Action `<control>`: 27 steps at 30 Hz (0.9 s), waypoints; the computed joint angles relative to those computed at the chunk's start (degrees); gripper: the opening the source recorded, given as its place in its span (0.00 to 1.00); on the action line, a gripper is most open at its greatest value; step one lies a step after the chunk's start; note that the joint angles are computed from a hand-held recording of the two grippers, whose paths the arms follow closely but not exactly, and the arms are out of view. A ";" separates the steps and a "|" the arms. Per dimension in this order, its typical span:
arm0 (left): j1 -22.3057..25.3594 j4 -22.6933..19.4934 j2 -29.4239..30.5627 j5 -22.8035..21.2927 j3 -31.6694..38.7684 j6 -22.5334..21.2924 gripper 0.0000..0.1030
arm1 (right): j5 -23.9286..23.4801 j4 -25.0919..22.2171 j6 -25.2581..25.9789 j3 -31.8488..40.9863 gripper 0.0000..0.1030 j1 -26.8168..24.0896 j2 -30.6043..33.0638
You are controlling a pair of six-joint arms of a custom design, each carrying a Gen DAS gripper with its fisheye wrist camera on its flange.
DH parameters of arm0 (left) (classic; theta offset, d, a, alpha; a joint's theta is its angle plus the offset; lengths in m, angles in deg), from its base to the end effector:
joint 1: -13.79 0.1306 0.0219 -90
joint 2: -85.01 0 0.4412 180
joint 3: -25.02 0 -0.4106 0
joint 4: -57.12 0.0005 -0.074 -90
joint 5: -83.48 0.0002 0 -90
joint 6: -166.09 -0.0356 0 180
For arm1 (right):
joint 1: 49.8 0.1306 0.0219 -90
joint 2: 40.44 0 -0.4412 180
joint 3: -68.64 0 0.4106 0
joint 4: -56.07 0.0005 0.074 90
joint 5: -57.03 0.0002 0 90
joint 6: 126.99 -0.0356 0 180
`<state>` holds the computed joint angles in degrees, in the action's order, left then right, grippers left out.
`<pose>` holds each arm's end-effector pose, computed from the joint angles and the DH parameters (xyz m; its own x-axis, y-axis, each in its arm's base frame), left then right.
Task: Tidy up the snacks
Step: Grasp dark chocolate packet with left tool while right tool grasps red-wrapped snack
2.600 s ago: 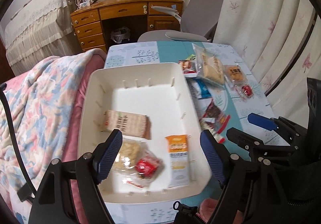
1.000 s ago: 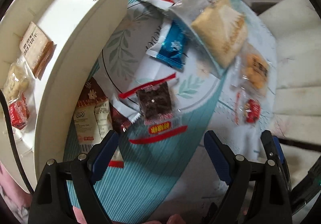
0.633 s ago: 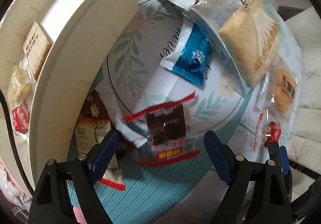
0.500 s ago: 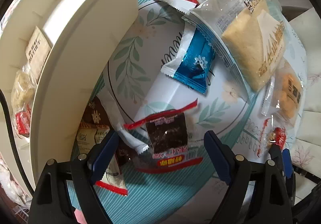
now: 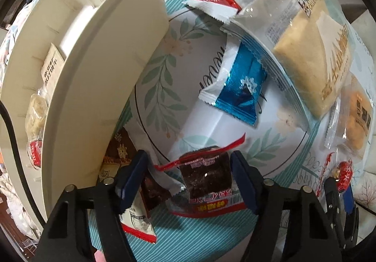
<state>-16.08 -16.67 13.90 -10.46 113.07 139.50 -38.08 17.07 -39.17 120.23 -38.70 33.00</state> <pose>0.4687 -0.2670 0.2928 -0.8355 -0.5489 -0.0251 -0.5484 0.8299 0.1028 0.3237 0.0662 0.3050 -0.8653 -0.1312 -0.4838 -0.2016 0.9747 0.0963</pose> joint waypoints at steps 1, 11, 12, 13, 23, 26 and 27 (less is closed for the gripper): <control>0.24 0.20 -0.07 0.12 -0.06 -0.23 0.65 | -0.70 -0.24 0.42 0.07 0.60 0.00 0.01; 1.05 -0.07 -1.96 1.03 -0.86 -2.47 0.56 | 0.52 -3.56 1.17 1.11 0.55 0.98 0.07; 0.82 -0.05 -2.55 1.25 -1.32 -2.26 0.56 | 0.79 -4.21 1.02 1.26 0.55 1.15 0.02; 0.73 0.13 -2.77 1.59 -1.51 -2.14 0.56 | 1.09 -5.14 0.65 1.51 0.54 1.35 0.04; -0.37 0.77 -5.15 4.37 -3.28 -2.48 0.54 | -0.62 -12.89 -2.73 2.22 0.54 1.10 -1.67; -0.72 0.46 -6.15 4.45 -3.22 -3.14 0.53 | -1.43 -14.21 -3.54 2.08 0.54 0.89 -3.23; -0.90 0.50 -6.49 4.51 -3.12 -3.22 0.53 | -1.60 -14.55 -3.69 2.13 0.54 0.83 -3.71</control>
